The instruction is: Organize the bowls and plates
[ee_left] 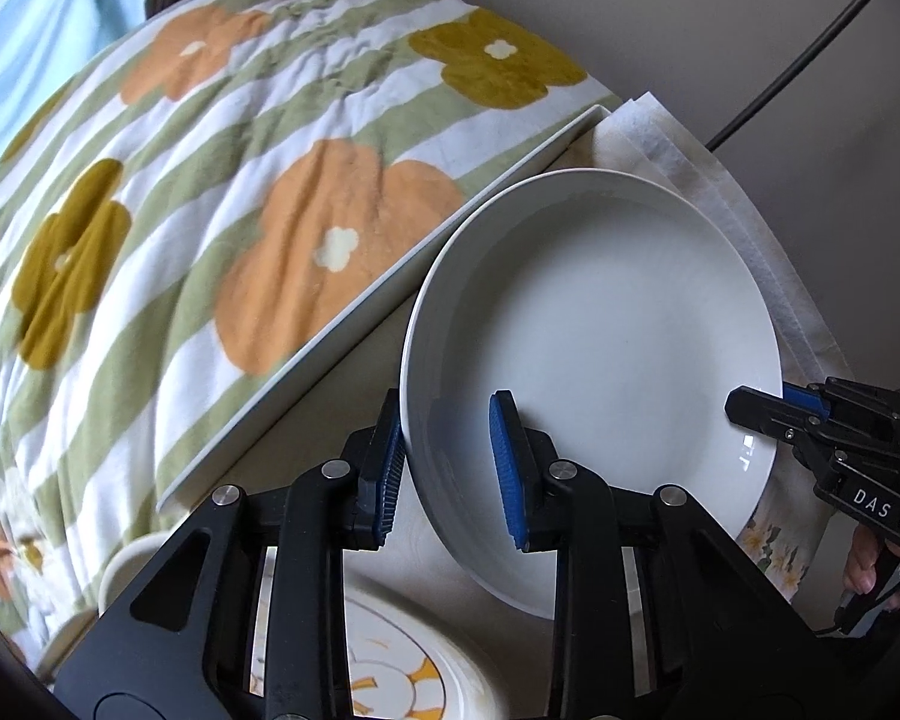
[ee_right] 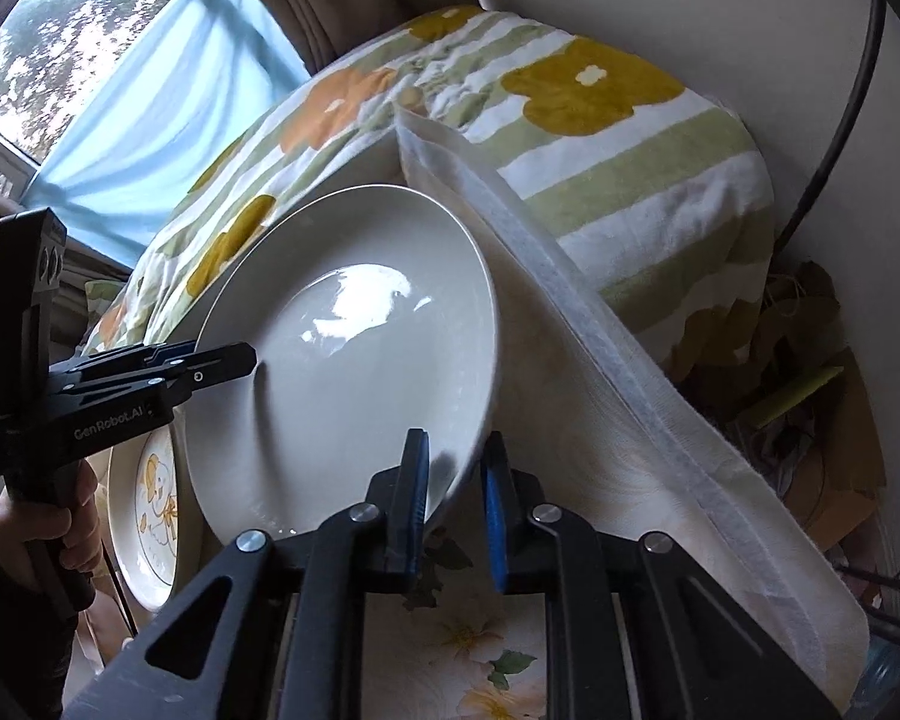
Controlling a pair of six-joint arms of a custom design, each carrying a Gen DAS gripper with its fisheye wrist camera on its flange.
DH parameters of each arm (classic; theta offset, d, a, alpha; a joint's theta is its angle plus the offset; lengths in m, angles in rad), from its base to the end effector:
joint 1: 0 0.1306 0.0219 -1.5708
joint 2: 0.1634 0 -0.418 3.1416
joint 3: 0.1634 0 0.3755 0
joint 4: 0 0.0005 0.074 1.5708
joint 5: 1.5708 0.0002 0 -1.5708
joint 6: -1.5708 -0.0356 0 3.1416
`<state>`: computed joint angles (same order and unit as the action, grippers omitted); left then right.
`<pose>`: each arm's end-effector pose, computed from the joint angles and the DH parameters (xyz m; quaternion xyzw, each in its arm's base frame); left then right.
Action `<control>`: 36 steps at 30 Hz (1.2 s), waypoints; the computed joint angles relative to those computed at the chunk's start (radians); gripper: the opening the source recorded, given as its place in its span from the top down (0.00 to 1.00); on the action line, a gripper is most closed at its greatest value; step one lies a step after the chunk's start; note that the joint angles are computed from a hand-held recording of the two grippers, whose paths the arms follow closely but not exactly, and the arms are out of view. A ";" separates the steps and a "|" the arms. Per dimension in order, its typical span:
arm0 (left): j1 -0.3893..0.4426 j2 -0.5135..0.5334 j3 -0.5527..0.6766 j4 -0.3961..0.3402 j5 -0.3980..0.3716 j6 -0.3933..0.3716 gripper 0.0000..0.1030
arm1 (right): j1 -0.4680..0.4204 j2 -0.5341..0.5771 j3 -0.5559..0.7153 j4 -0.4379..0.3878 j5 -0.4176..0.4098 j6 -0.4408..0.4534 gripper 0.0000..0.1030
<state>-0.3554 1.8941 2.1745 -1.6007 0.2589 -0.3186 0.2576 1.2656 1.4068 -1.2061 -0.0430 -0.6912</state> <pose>0.5638 -0.2195 0.4989 0.3405 0.9232 -0.1303 0.1215 0.3745 0.0997 0.5013 0.2030 0.9465 0.1328 0.2131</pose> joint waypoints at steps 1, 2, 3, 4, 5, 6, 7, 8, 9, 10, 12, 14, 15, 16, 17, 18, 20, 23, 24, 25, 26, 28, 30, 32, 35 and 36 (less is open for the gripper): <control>0.001 -0.009 -0.005 0.002 -0.004 0.007 0.76 | 0.004 -0.001 0.003 -0.003 0.004 0.004 0.85; 0.001 -0.015 -0.008 0.003 -0.007 0.012 0.76 | 0.006 -0.003 0.005 -0.004 0.004 0.008 0.85; 0.002 -0.026 -0.012 0.004 -0.007 0.020 0.76 | 0.005 -0.005 0.009 -0.005 0.001 0.015 0.85; 0.003 -0.037 -0.017 0.007 -0.007 0.029 0.76 | 0.004 -0.008 0.014 -0.007 -0.004 0.022 0.85; 0.004 -0.047 -0.022 0.009 -0.007 0.037 0.76 | 0.004 -0.010 0.020 -0.011 -0.007 0.027 0.85; 0.005 -0.059 -0.026 0.011 -0.008 0.046 0.76 | 0.002 -0.012 0.030 -0.017 -0.015 0.038 0.85; 0.005 -0.074 -0.030 0.012 -0.011 0.058 0.76 | 0.000 -0.012 0.040 -0.025 -0.022 0.050 0.85; 0.005 -0.092 -0.037 0.015 -0.018 0.073 0.76 | -0.001 -0.013 0.051 -0.034 -0.029 0.061 0.85; 0.005 -0.110 -0.044 0.017 -0.027 0.091 0.76 | -0.002 -0.014 0.064 -0.045 -0.041 0.074 0.85; 0.006 -0.129 -0.052 0.018 -0.035 0.111 0.76 | -0.004 -0.014 0.078 -0.059 -0.056 0.092 0.85; 0.008 -0.171 -0.074 0.022 -0.055 0.153 0.76 | -0.001 -0.015 0.103 -0.083 -0.077 0.125 0.85; 0.010 -0.216 -0.104 0.030 -0.080 0.190 0.76 | 0.006 -0.015 0.136 -0.114 -0.099 0.177 0.85; 0.011 -0.241 -0.121 0.033 -0.095 0.212 0.76 | 0.009 -0.016 0.146 -0.126 -0.113 0.199 0.85; 0.014 -0.271 -0.141 0.036 -0.110 0.239 0.76 | 0.011 -0.016 0.158 -0.138 -0.131 0.222 0.85; 0.018 -0.305 -0.167 0.039 -0.123 0.269 0.76 | 0.014 -0.016 0.171 -0.152 -0.152 0.244 0.85; 0.022 -0.335 -0.192 0.044 -0.132 0.291 0.76 | 0.021 -0.016 0.185 -0.168 -0.172 0.272 0.85; 0.031 -0.402 -0.251 0.056 -0.162 0.347 0.76 | 0.039 -0.016 0.203 -0.192 -0.203 0.319 0.85; 0.053 -0.509 -0.344 0.061 -0.206 0.431 0.76 | 0.086 -0.016 0.211 -0.212 -0.241 0.378 0.85; 0.061 -0.540 -0.372 0.059 -0.217 0.455 0.76 | 0.107 -0.017 0.208 -0.217 -0.254 0.395 0.85; 0.072 -0.576 -0.404 0.057 -0.228 0.480 0.76 | 0.122 -0.018 0.202 -0.219 -0.268 0.410 0.85; 0.083 -0.612 -0.436 0.053 -0.238 0.502 0.76 | 0.146 -0.017 0.197 -0.220 -0.283 0.422 0.85; 0.109 -0.678 -0.494 0.039 -0.251 0.535 0.76 | 0.183 -0.014 0.188 -0.222 -0.304 0.435 0.85; 0.146 -0.745 -0.554 0.020 -0.260 0.559 0.76 | 0.227 -0.010 0.180 -0.221 -0.313 0.443 0.85; 0.181 -0.795 -0.604 0.009 -0.254 0.573 0.76 | 0.268 -0.004 0.176 -0.220 -0.315 0.448 0.85; 0.266 -0.867 -0.674 -0.006 -0.214 0.568 0.76 | 0.335 0.011 0.171 -0.215 -0.310 0.446 0.85; 0.296 -0.888 -0.695 -0.002 -0.196 0.559 0.76 | 0.352 0.016 0.171 -0.213 -0.306 0.440 0.85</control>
